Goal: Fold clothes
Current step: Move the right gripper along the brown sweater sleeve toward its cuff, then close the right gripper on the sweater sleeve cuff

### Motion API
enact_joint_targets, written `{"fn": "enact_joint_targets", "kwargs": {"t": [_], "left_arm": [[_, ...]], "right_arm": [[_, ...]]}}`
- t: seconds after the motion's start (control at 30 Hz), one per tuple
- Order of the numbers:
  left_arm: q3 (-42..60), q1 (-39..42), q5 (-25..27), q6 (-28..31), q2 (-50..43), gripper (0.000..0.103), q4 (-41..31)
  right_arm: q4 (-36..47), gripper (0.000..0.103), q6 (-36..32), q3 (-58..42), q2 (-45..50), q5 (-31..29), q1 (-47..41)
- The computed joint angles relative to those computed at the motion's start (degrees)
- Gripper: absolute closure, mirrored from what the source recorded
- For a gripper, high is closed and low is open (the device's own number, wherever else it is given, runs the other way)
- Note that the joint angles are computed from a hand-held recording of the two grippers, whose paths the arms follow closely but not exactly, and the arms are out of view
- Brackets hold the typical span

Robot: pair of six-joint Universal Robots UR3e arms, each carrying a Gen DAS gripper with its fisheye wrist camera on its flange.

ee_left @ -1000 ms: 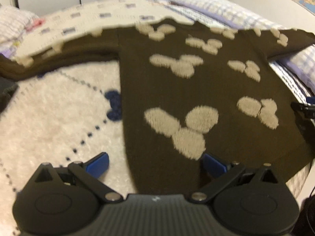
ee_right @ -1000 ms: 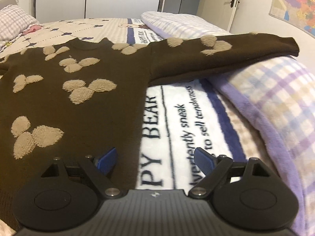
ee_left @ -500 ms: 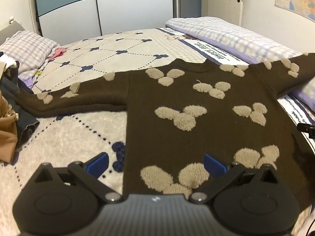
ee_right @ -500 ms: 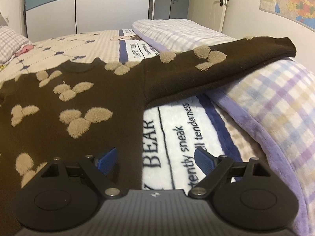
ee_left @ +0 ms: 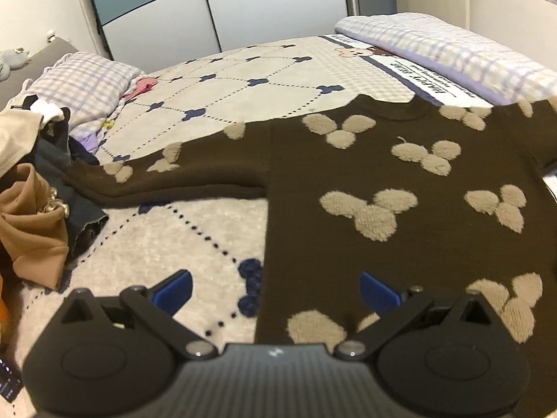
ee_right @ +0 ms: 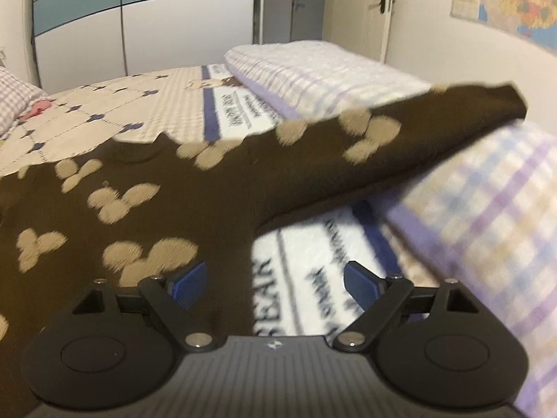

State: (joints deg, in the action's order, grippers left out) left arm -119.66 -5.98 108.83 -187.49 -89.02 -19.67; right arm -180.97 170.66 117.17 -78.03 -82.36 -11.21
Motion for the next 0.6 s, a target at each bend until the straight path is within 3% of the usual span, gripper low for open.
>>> {"fn": "enact_joint_targets", "kwargs": {"t": [0.27,0.6], "left_arm": [[-0.4,4.3,-8.3,-0.4,-2.7,0.0,6.7],[-1.2,4.2,-11.5,5.0,-6.4,0.0,12.5]], "right_arm": [[6.4,0.014,6.8,-12.5,1.3,0.3,-2.2],[1.7,0.012,15.2,-21.7,10.1,-3.4,-5.7]]}}
